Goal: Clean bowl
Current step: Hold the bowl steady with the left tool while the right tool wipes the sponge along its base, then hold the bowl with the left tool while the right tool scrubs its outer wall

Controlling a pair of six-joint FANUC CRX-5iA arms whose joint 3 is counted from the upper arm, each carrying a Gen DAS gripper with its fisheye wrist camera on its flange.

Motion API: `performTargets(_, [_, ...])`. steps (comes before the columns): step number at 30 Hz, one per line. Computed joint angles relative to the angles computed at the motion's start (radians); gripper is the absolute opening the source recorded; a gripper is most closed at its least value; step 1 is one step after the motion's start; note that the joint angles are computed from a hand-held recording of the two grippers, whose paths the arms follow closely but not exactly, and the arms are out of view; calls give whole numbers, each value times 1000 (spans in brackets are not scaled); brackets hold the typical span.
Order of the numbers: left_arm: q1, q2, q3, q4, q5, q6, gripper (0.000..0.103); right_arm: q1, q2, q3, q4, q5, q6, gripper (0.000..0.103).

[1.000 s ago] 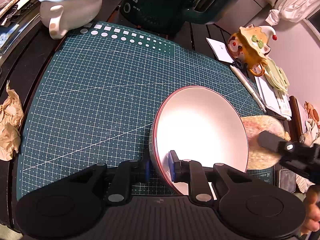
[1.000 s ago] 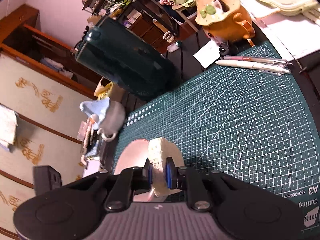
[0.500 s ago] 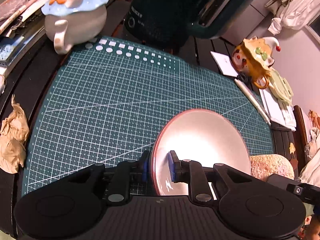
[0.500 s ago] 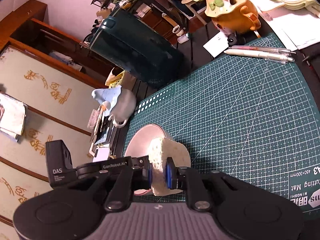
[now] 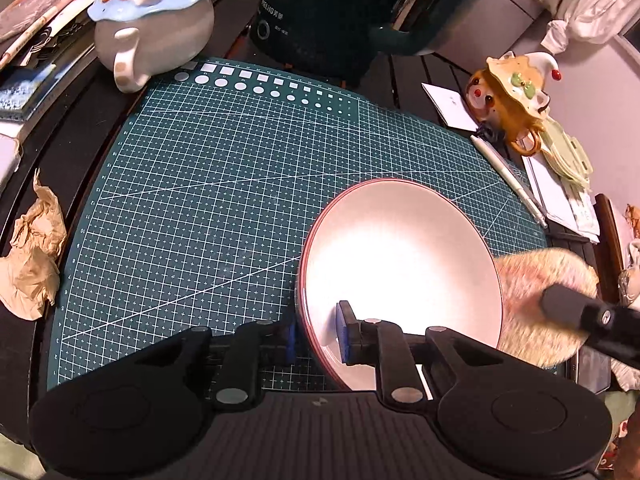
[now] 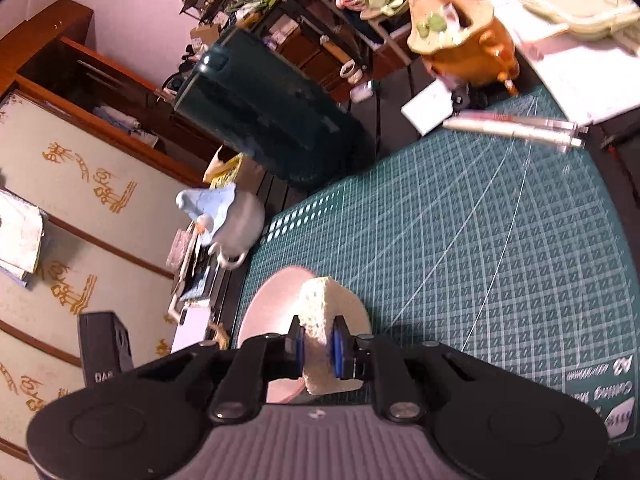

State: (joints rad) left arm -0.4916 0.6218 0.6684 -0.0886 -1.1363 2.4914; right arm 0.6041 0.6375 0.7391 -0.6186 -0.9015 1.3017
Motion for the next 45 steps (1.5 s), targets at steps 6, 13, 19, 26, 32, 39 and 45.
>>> performTargets(6, [10, -7, -22, 23, 24, -14, 18, -8, 29, 30, -17, -10, -14, 13])
performTargets(13, [25, -21, -60, 58, 64, -17, 18, -9, 18, 21, -30, 12, -1, 13])
performTargets(19, [27, -19, -61, 63, 69, -22, 18, 1, 55, 61, 3, -45, -36, 13])
performTargets(26, [30, -21, -66, 69, 72, -25, 18, -8, 25, 25, -34, 8, -8, 13])
performTargets(32, [30, -20, -65, 68, 72, -26, 18, -8, 31, 34, -26, -10, -30, 13])
performTargets(39, [29, -17, -60, 64, 67, -30, 18, 7, 51, 55, 17, -39, -39, 13])
performTargets(45, [29, -16, -57, 65, 64, -31, 18, -14, 12, 11, -42, 23, -10, 13])
